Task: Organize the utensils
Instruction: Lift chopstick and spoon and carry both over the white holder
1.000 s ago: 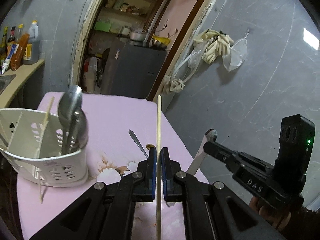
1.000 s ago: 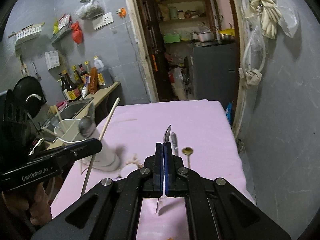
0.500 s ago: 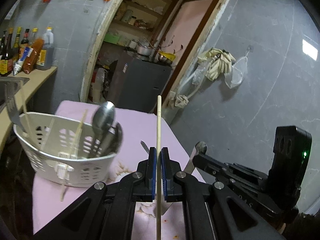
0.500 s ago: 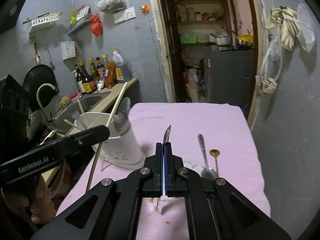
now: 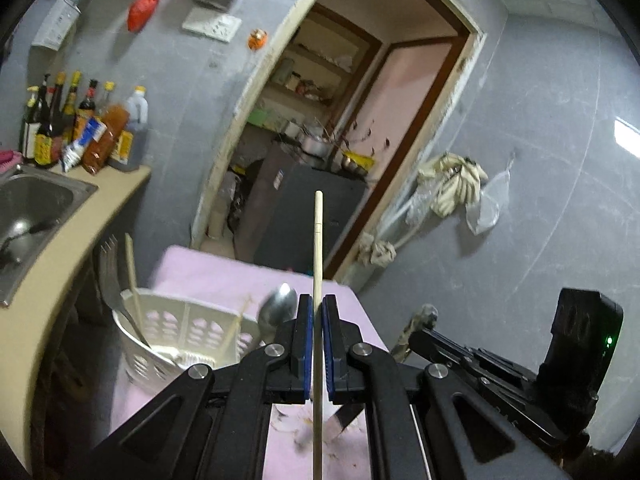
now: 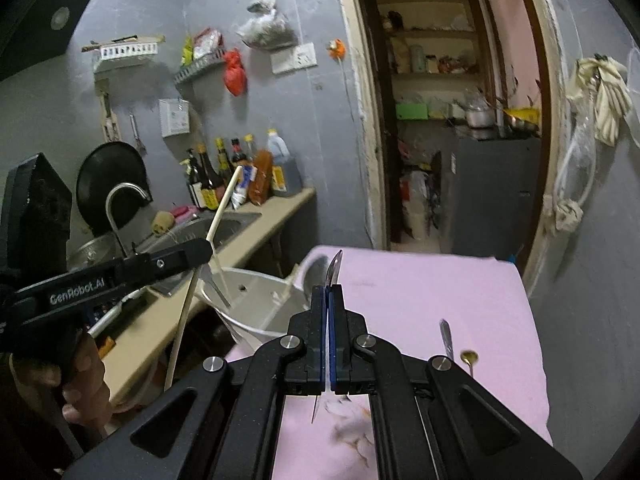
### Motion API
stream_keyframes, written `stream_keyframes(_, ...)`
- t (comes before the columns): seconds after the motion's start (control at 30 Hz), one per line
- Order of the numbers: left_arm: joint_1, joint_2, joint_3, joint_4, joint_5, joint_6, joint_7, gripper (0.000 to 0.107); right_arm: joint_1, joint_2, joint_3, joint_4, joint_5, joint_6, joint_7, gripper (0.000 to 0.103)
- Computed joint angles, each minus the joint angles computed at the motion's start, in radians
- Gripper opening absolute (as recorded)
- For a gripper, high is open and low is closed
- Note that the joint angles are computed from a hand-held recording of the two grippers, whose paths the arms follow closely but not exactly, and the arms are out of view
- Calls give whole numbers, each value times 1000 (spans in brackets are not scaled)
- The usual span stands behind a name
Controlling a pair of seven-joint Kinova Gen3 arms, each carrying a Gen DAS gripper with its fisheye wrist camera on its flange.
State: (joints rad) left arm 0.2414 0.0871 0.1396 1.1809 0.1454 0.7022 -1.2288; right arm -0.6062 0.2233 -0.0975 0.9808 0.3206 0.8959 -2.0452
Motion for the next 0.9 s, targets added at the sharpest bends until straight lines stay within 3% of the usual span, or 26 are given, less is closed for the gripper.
stream_keyframes(0.33,-47,-7,-31,-48,-25,-28,19,5,-29,46,7,-127,-8,-6,54,1)
stream_keyframes(0.73,-68,26,-54,-72,-104,-134,78,5,-56,128,58,-250,-3,-56,66,1)
stream_keyframes(0.9,-65,46,-62,-39,-122,-218,100,5,-77,164,87,-286,15,-54,50,1)
